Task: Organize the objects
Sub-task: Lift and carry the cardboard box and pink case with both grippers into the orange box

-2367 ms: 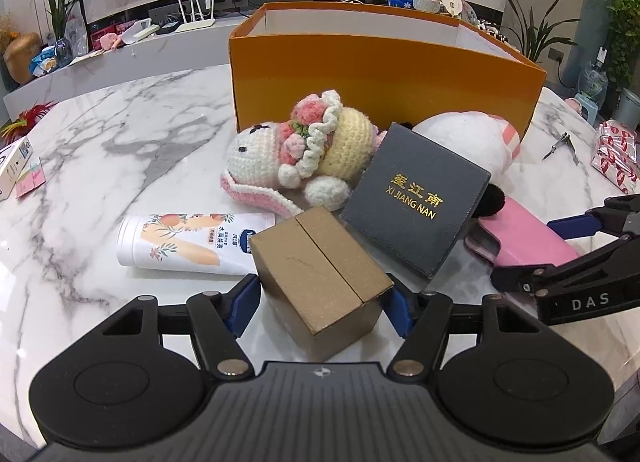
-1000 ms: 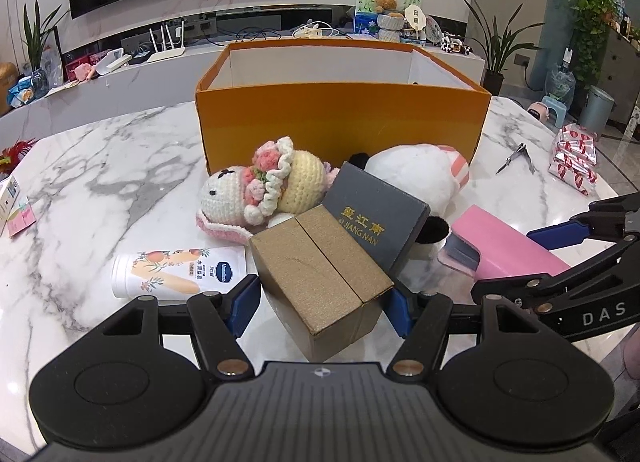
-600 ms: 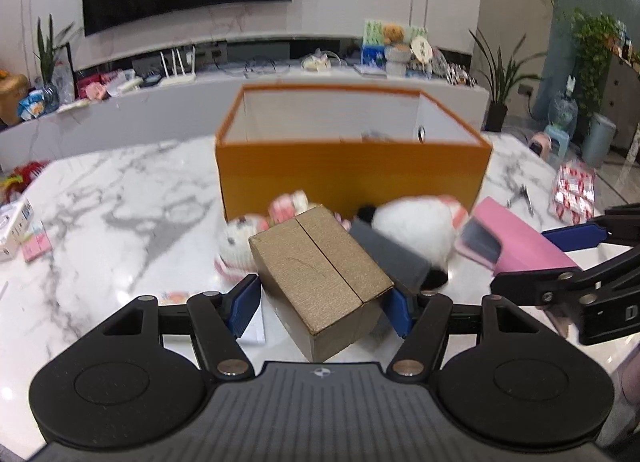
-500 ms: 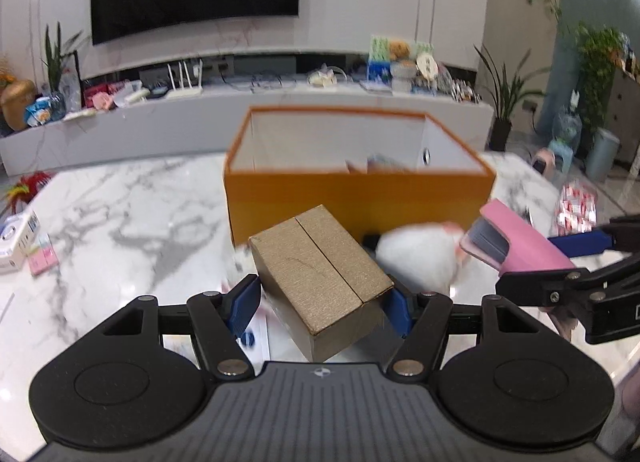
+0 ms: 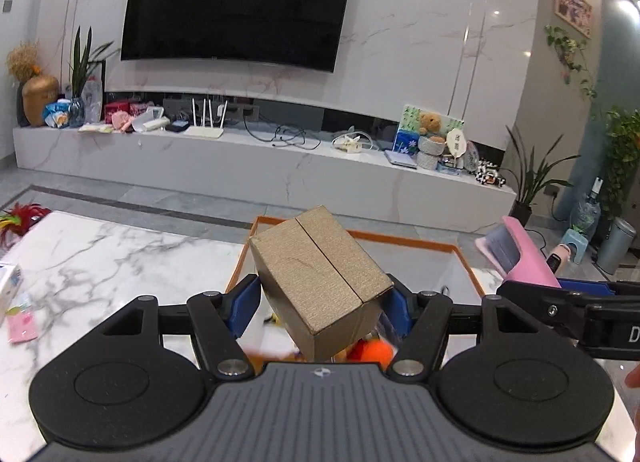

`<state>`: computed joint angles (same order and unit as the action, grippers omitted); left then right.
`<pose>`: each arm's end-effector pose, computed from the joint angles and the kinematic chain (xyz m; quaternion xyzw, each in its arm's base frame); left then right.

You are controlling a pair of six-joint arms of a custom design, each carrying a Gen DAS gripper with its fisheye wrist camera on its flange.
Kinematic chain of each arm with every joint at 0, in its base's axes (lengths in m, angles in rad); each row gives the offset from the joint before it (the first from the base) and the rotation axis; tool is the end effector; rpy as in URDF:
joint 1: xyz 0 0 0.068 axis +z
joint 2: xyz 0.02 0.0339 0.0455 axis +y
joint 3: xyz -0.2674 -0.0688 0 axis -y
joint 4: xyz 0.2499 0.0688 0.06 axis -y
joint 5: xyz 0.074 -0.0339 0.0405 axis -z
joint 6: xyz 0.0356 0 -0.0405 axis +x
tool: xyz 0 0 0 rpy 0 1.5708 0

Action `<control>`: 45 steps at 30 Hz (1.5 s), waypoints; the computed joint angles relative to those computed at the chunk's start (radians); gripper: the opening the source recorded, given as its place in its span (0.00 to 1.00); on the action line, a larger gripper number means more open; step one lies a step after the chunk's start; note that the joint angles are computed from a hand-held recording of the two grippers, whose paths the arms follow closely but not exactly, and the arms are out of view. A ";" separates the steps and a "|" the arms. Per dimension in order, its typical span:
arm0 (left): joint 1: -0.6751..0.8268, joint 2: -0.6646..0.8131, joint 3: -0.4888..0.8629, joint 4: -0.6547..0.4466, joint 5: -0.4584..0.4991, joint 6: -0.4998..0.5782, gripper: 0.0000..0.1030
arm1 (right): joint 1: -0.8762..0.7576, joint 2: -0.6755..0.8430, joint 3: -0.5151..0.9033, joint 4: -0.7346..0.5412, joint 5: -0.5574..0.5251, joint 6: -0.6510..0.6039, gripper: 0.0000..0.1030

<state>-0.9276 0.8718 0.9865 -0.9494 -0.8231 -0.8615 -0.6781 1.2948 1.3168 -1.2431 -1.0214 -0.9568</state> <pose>0.1140 -0.1086 0.3336 -0.1156 0.8594 -0.0236 0.4975 0.1961 -0.1190 0.3493 -0.2035 0.8390 0.2186 0.4549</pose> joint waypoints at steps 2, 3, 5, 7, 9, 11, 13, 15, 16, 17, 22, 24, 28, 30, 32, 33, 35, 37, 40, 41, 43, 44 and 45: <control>0.169 0.031 -0.020 0.122 0.127 0.132 0.74 | 0.091 0.018 -0.011 0.153 0.055 0.162 0.81; 0.250 0.066 -0.019 0.165 0.194 0.185 0.74 | 0.132 0.031 -0.024 0.225 0.089 0.226 0.81; 0.390 0.136 -0.013 0.226 0.333 0.278 0.73 | 0.206 0.076 -0.044 0.336 0.147 0.322 0.81; 0.500 0.233 0.018 0.253 0.456 0.360 0.74 | 0.275 0.142 -0.032 0.377 0.203 0.331 0.81; 0.560 0.325 0.042 0.281 0.523 0.425 0.74 | 0.334 0.200 -0.011 0.380 0.268 0.285 0.81; 0.575 0.403 0.054 0.311 0.543 0.464 0.74 | 0.377 0.254 0.023 0.338 0.325 0.206 0.81; 0.582 0.474 0.080 0.322 0.544 0.498 0.74 | 0.414 0.308 0.070 0.292 0.383 0.139 0.81; 0.576 0.537 0.107 0.312 0.540 0.515 0.74 | 0.442 0.352 0.103 0.261 0.433 0.089 0.81; 0.574 0.560 0.118 0.302 0.541 0.520 0.74 | 0.455 0.369 0.114 0.250 0.454 0.071 0.81; 0.575 0.583 0.128 0.296 0.542 0.527 0.74 | 0.465 0.390 0.132 0.236 0.469 0.055 0.81; 0.571 0.640 0.159 0.265 0.552 0.531 0.74 | 0.507 0.472 0.206 0.173 0.533 0.033 0.81; 0.562 0.648 0.172 0.244 0.545 0.537 0.74 | 0.515 0.488 0.232 0.157 0.542 0.039 0.81; 0.555 0.694 0.231 0.188 0.543 0.546 0.74 | 0.520 0.473 0.223 0.144 0.565 0.028 0.81; 0.556 0.708 0.250 0.174 0.546 0.552 0.74 | 0.517 0.478 0.229 0.133 0.562 0.021 0.81; 0.558 0.726 0.271 0.156 0.549 0.556 0.74 | 0.516 0.478 0.233 0.127 0.566 0.018 0.81; 0.568 0.737 0.283 0.153 0.556 0.565 0.74 | 0.517 0.479 0.234 0.127 0.567 0.017 0.81; 0.570 0.749 0.296 0.144 0.560 0.567 0.74 | 0.519 0.480 0.238 0.129 0.572 0.019 0.81; 0.573 0.765 0.314 0.132 0.567 0.570 0.74 | 0.522 0.480 0.239 0.135 0.577 0.019 0.81; 0.580 0.788 0.338 0.113 0.580 0.570 0.73 | 0.526 0.479 0.239 0.141 0.588 0.016 0.82; 0.582 0.794 0.343 0.109 0.587 0.569 0.73 | 0.528 0.479 0.240 0.142 0.593 0.013 0.82; 0.590 0.802 0.348 0.106 0.596 0.568 0.72 | 0.531 0.477 0.238 0.147 0.603 0.006 0.82; 0.592 0.804 0.349 0.109 0.595 0.573 0.72 | 0.532 0.477 0.239 0.149 0.607 0.003 0.82; 0.591 0.806 0.348 0.112 0.589 0.577 0.72 | 0.534 0.473 0.234 0.157 0.615 0.021 0.82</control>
<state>-0.3366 1.6774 1.3347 -0.8373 -0.2337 -0.2845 -0.1444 1.7673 1.5513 -1.0859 -0.4066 -0.9359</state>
